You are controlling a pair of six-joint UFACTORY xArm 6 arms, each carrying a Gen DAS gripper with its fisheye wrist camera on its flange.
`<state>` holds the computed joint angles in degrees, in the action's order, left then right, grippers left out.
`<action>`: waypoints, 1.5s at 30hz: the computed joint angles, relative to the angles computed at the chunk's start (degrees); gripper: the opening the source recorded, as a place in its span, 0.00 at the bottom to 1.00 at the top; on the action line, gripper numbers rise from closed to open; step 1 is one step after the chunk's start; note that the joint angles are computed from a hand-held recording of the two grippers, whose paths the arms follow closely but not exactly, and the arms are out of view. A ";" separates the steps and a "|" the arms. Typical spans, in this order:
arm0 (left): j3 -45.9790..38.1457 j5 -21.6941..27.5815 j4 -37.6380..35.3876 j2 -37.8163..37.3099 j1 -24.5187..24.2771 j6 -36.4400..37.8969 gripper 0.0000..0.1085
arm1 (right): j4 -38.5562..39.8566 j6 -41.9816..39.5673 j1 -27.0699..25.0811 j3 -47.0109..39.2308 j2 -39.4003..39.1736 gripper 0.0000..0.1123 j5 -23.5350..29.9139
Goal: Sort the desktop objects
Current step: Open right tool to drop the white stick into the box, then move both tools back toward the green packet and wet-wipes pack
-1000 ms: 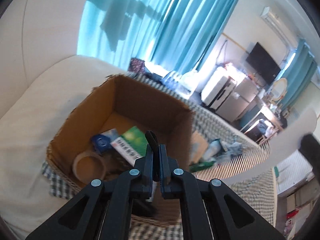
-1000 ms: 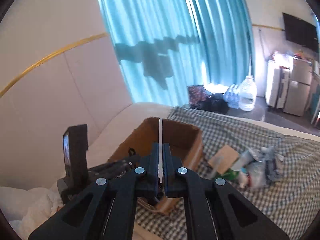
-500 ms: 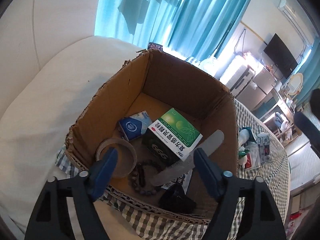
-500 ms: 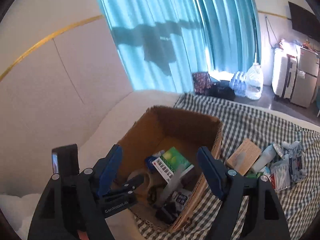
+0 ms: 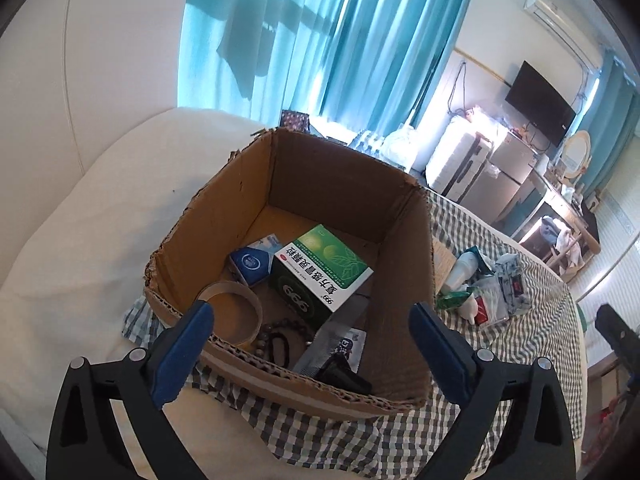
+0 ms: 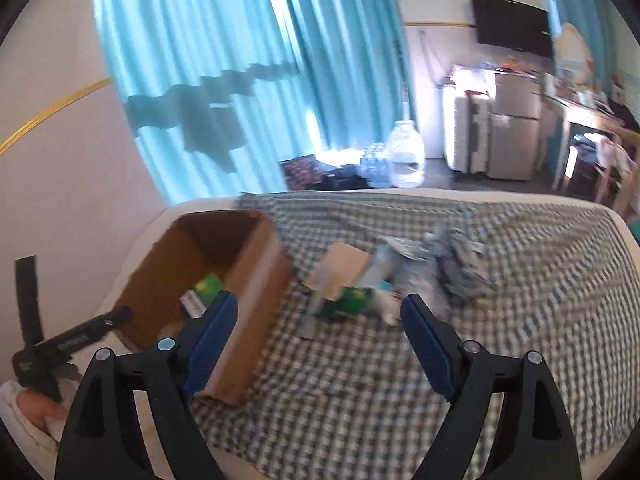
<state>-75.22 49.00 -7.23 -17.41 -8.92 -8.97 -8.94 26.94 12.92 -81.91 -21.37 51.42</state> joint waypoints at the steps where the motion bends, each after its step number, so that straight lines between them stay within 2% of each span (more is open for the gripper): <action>1: 0.07 0.08 0.67 -0.39 -0.47 -0.63 0.93 | 0.05 0.24 -1.03 1.29 -1.56 0.75 0.58; 6: 0.87 -0.78 3.89 -2.65 -4.22 -3.39 0.95 | 1.20 0.54 -6.05 7.58 -9.45 0.77 2.34; 11: 0.15 -0.11 6.47 -3.10 -8.97 -4.87 0.95 | 1.82 -0.76 -8.33 11.03 -14.58 0.77 3.15; 20: -0.86 1.05 9.37 -1.69 -17.00 -6.92 0.95 | 5.27 -4.27 -13.15 15.54 -19.76 0.77 3.05; 27: -1.59 0.87 11.50 1.75 -21.26 -8.25 0.95 | 10.32 -6.94 -18.23 19.63 -21.86 0.77 2.70; 34: -4.77 -0.02 11.65 8.45 -23.16 -8.48 0.95 | 13.86 -10.79 -22.04 21.27 -19.65 0.77 1.87; 45: -14.87 -2.42 14.09 22.87 -24.34 -8.58 0.95 | 17.07 -17.30 -23.60 16.46 -5.78 0.77 -3.21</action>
